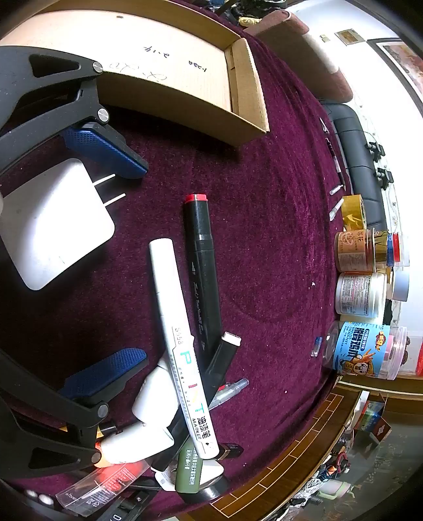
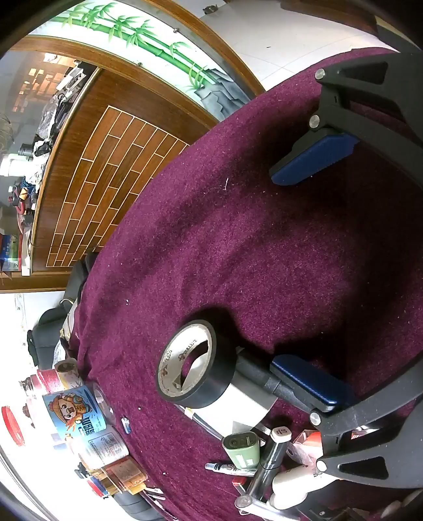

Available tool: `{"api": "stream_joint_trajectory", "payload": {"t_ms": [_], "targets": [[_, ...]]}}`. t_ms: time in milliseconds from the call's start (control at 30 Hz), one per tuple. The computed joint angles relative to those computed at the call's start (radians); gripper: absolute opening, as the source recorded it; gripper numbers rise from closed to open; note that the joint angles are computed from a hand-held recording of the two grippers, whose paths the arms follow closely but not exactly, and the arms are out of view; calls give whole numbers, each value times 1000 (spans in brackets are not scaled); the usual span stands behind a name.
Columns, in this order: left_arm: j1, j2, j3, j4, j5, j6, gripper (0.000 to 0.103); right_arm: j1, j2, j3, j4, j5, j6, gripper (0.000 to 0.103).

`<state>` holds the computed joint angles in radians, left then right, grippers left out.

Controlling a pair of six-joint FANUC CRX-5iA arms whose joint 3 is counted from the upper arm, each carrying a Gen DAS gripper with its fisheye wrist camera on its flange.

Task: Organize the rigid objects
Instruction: 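Move the left tool over the white paint marker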

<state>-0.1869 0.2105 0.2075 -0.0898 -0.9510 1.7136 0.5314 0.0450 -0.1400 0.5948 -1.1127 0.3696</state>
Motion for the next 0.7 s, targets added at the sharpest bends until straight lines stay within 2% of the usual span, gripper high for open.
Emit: {"api": "stream_joint_trajectory", "payload": {"t_ms": [433, 567, 700], "targets": [[-4, 4, 8, -15, -4, 12, 102, -8, 18, 15, -1, 9, 9, 103], [0, 1, 3, -15, -4, 19, 102, -30, 7, 11, -32, 57, 91, 103], [13, 7, 7, 18, -17, -29, 102, -38, 11, 32, -65, 39, 139, 103]]}}
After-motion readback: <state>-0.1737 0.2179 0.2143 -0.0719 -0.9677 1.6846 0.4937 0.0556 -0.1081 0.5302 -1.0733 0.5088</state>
